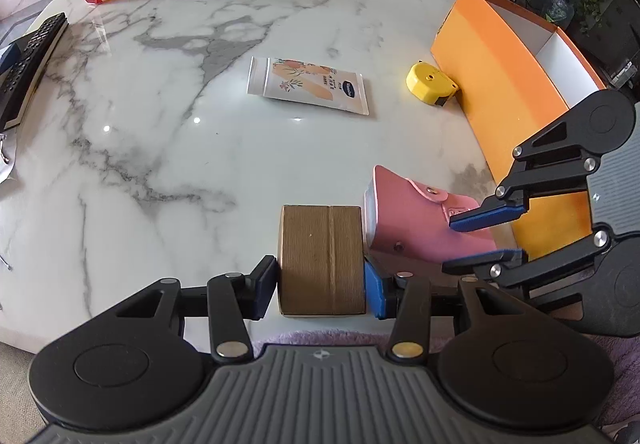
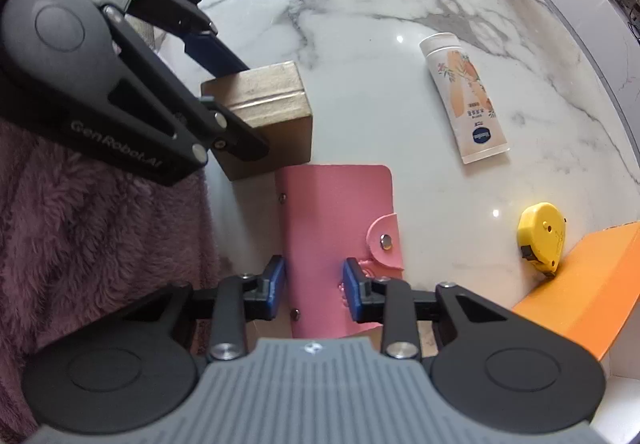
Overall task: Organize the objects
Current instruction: 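Grasp the pink snap wallet with the right gripper while the left holds the cardboard box, then carry the cardboard box and pink wallet up over the orange box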
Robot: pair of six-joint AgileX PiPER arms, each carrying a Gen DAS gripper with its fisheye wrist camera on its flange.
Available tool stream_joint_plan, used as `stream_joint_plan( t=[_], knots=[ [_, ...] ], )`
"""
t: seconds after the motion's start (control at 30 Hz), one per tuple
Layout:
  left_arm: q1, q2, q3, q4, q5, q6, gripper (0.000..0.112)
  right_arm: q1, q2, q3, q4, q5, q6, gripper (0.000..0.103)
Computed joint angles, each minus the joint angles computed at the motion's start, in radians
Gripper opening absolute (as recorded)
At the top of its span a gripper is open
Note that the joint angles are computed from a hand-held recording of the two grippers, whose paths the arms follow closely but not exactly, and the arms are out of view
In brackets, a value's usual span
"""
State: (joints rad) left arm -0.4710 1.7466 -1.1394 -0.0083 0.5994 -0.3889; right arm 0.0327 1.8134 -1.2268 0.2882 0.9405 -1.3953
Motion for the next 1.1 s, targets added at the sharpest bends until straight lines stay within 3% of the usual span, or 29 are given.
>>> stream_joint_plan(
  t=[0.03, 0.1, 0.3, 0.4, 0.43, 0.53, 0.6, 0.7, 0.83, 1.1],
  knots=[
    [0.003, -0.003, 0.005, -0.006, -0.005, 0.000, 0.053, -0.003, -0.001, -0.012, 0.010, 0.011, 0.006, 0.021],
    [0.009, -0.009, 0.016, -0.018, -0.016, 0.004, 0.053, -0.010, 0.023, -0.079, 0.033, 0.071, 0.058, 0.000],
    [0.019, -0.012, 0.022, -0.035, -0.023, 0.018, 0.053, -0.027, 0.074, -0.204, 0.042, 0.150, 0.111, 0.000],
    [0.020, -0.009, 0.019, -0.036, -0.023, 0.018, 0.053, -0.001, 0.061, -0.149, 0.001, 0.091, 0.097, 0.010],
    [0.020, -0.009, 0.019, -0.036, -0.023, 0.018, 0.053, 0.007, 0.061, -0.130, -0.011, 0.069, 0.099, 0.024],
    [0.017, -0.010, 0.022, -0.036, -0.030, 0.008, 0.053, 0.024, 0.068, -0.076, -0.013, -0.006, 0.090, 0.048],
    [0.017, -0.009, 0.021, -0.035, -0.030, 0.010, 0.053, 0.040, 0.066, -0.037, -0.026, -0.074, 0.092, 0.052],
    [0.016, -0.007, 0.019, -0.033, -0.031, 0.010, 0.053, 0.059, 0.077, -0.015, -0.052, -0.131, 0.098, 0.068],
    [0.016, -0.008, 0.022, -0.035, -0.036, 0.018, 0.053, 0.082, 0.112, -0.036, -0.096, -0.162, 0.151, 0.078],
    [0.013, -0.010, 0.035, -0.031, -0.055, 0.019, 0.054, 0.089, 0.197, -0.148, -0.117, -0.073, 0.314, 0.082]
  ],
)
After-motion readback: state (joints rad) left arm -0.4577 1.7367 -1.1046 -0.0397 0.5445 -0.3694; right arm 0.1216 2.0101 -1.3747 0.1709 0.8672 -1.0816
